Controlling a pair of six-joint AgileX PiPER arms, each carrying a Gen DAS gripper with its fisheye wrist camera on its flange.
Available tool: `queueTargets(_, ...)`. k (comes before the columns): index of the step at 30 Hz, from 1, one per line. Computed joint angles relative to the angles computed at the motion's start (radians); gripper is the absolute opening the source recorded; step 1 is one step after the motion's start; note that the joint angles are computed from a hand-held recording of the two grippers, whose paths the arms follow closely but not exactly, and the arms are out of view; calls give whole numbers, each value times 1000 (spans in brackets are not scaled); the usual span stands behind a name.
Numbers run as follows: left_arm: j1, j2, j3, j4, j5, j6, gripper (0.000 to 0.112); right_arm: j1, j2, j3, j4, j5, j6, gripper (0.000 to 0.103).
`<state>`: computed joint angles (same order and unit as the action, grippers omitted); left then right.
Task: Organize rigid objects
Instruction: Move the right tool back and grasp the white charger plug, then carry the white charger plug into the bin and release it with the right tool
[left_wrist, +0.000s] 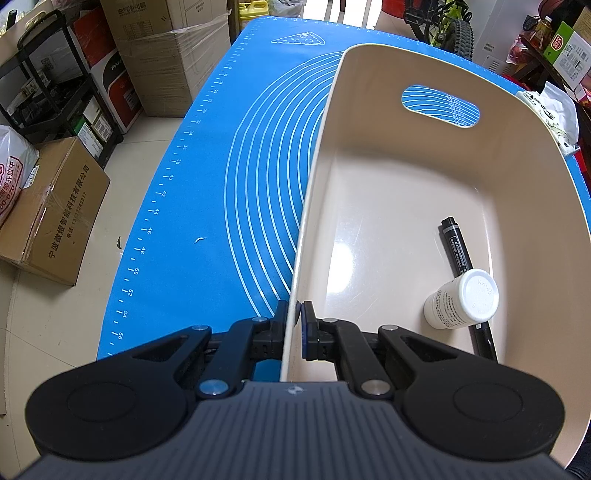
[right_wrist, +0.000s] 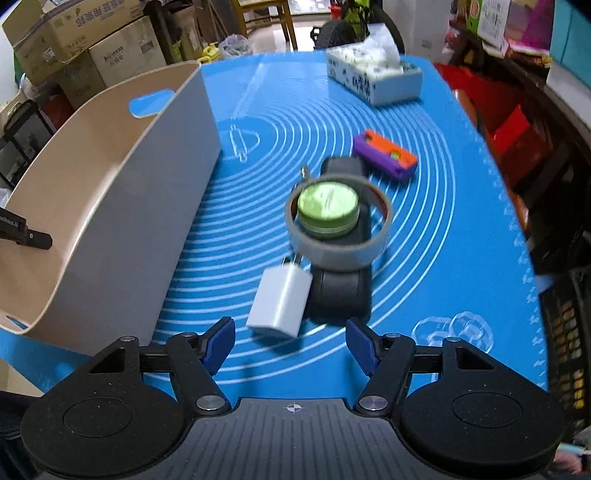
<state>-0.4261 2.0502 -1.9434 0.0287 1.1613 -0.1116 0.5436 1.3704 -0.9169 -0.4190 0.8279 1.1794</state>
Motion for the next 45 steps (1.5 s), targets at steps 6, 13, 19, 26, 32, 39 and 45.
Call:
queueTargets(6, 0, 0, 0, 0, 0, 0, 8, 1, 15, 25, 34, -64, 0, 61)
queueTargets(13, 0, 1, -2, 0, 1, 0, 8, -35, 28, 43, 50, -131, 25, 58)
queueTargets(19, 0, 0, -1, 0, 1, 0, 8, -60, 60, 38, 32, -163, 75, 57)
queueTargets(26, 0, 1, -2, 0, 1, 0, 8, -44, 113, -3, -30, -143, 129, 46)
queueTargets(32, 0, 1, -3, 0, 2, 0, 8, -43, 120, -7, -49, -147, 148, 32)
queueTargets(39, 0, 1, -3, 0, 2, 0, 8, 0, 89, -13, -120, -103, 192, 32)
queueTargets(45, 0, 1, -3, 0, 2, 0, 8, 16, 65, -62, -150, -56, 179, 32)
